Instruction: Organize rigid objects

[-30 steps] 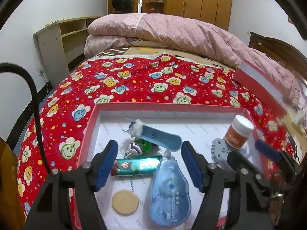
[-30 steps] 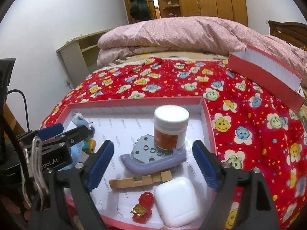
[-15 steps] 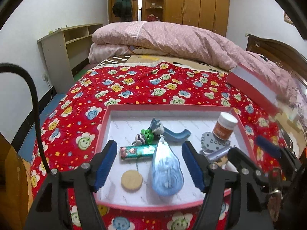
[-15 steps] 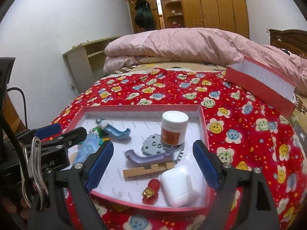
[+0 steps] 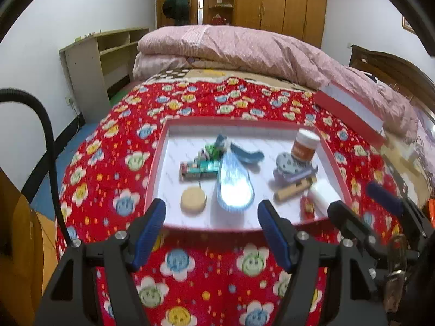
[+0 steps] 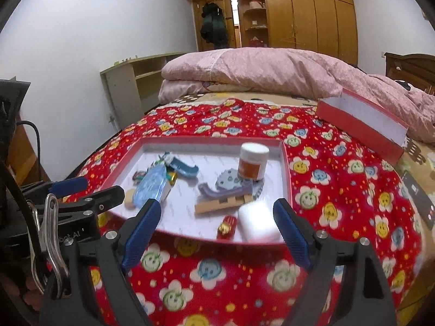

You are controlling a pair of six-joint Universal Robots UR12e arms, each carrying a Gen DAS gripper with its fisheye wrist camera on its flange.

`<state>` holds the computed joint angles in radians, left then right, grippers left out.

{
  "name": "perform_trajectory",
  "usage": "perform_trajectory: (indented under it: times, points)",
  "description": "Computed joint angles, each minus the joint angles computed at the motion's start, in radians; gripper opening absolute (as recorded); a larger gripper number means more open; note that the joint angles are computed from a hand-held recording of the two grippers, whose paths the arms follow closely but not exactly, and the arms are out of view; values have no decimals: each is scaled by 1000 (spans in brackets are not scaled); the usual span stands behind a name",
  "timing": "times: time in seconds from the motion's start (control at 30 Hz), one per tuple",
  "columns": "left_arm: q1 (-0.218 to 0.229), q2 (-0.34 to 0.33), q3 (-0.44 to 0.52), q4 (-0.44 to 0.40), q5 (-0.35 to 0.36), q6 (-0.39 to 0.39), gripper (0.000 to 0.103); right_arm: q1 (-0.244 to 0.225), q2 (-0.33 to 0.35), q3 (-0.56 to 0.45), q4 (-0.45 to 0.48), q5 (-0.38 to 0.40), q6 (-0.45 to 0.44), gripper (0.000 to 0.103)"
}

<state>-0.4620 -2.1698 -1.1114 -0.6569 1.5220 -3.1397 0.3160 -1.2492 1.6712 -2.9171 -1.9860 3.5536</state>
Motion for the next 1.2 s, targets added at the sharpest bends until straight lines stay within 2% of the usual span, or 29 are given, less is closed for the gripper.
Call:
perform_trajectory:
  times: [0.3, 0.63, 0.97, 1.2]
  points:
    - [5, 24, -66, -12, -9, -18, 74, 17, -15, 42, 57, -15, 34, 87]
    - [-1, 8, -69, -26, 16, -10, 74, 16, -8, 53, 134, -28, 76, 87]
    - [-7, -14, -55, -69, 27, 5, 74, 2, 5, 50, 194, 0, 133, 87]
    - [-9, -20, -58, -58, 34, 16, 75, 9, 12, 49, 190, -32, 135, 87]
